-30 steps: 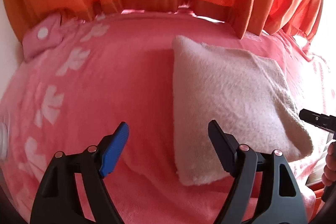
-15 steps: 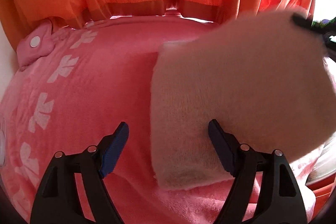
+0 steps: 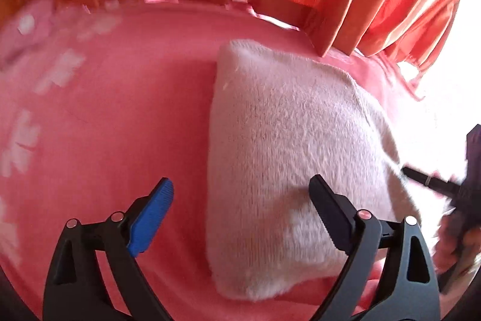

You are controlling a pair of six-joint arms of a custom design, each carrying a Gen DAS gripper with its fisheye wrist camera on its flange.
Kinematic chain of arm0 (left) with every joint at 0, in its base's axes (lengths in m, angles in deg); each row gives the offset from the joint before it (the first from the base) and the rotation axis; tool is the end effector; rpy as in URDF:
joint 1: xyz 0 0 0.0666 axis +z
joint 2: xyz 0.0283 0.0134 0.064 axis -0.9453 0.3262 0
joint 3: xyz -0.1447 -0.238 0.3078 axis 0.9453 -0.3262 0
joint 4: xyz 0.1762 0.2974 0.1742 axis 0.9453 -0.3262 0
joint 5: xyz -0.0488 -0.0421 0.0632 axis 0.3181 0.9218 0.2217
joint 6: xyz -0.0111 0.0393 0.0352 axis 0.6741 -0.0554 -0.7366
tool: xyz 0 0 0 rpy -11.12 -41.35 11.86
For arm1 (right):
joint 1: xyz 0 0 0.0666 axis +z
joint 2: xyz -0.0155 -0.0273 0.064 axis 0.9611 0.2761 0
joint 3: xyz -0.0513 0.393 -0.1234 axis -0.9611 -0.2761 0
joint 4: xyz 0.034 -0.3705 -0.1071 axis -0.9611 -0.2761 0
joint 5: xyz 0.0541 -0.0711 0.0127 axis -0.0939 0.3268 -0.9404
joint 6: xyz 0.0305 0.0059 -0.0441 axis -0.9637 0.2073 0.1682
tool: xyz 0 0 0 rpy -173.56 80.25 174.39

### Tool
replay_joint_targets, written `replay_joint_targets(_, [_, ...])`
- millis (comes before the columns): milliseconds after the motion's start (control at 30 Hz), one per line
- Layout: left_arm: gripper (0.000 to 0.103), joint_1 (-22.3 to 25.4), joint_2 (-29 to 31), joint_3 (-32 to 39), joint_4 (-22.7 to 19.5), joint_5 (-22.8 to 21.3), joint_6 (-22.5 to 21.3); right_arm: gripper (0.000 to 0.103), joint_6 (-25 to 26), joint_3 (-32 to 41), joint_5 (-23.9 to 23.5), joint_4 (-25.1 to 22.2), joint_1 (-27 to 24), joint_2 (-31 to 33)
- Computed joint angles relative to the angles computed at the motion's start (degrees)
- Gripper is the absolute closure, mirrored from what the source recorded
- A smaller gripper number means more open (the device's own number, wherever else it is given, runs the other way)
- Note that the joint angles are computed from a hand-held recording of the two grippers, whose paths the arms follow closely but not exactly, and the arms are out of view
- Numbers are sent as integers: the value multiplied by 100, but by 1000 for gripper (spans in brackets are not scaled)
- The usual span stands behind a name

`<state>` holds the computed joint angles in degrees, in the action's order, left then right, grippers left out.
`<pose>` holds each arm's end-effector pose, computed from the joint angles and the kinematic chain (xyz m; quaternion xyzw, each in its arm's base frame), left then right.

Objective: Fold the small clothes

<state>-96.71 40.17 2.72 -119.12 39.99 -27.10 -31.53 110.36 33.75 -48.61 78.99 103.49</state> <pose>0.4071 -0.1961 0.3853 -0.0495 0.9491 -0.1418 0.2769 0.4161 0.0521 0.3846 0.0093 0.9451 0.2575 0.2007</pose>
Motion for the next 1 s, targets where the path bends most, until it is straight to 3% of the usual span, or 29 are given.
replay_joint_targets(33, [13, 79, 47, -16, 64, 220, 64, 32, -41, -35, -267, -124, -36, 98])
replay_joint_targets(67, [12, 230, 147, -45, 214, 704, 135, 32, -57, -33, -443, -205, -46, 207])
replay_joint_targets(167, [8, 524, 377, -185, 655, 1802, 546, 28, -102, -116, -621, -204, 26, 329])
replay_joint_targets(267, [5, 675, 493, -358, 1176, 2438, 875, 21, -316, -124, -835, 11, 83, 486])
replay_joint_targets(333, [6, 674, 524, -316, 1175, 2479, 829, 21, -404, -24, -846, 40, 140, 586])
replay_joint_targets(367, [12, 655, 543, -266, 1147, 2547, 726, 23, -433, 18, -818, 52, 158, 629])
replay_joint_targets(433, [21, 556, 570, -112, 927, 2434, 538, 45, -335, 87, -678, -8, 169, 648])
replay_joint_targets(533, [48, 383, 461, 59, 715, 2108, 222, 68, -455, 36, -624, 160, 216, 442])
replay_joint_targets(633, [57, 225, 235, 262, 552, 1803, -83, 72, -589, 20, -321, 370, 327, 35])
replay_joint_targets(800, [58, 28, -238, 829, 342, 1687, -492, 73, -630, 373, 139, 407, 475, -783])
replay_joint_targets(1000, [58, -118, -1063, 1549, 531, 1451, -1170, 73, -423, 1149, 755, 679, 784, -1608])
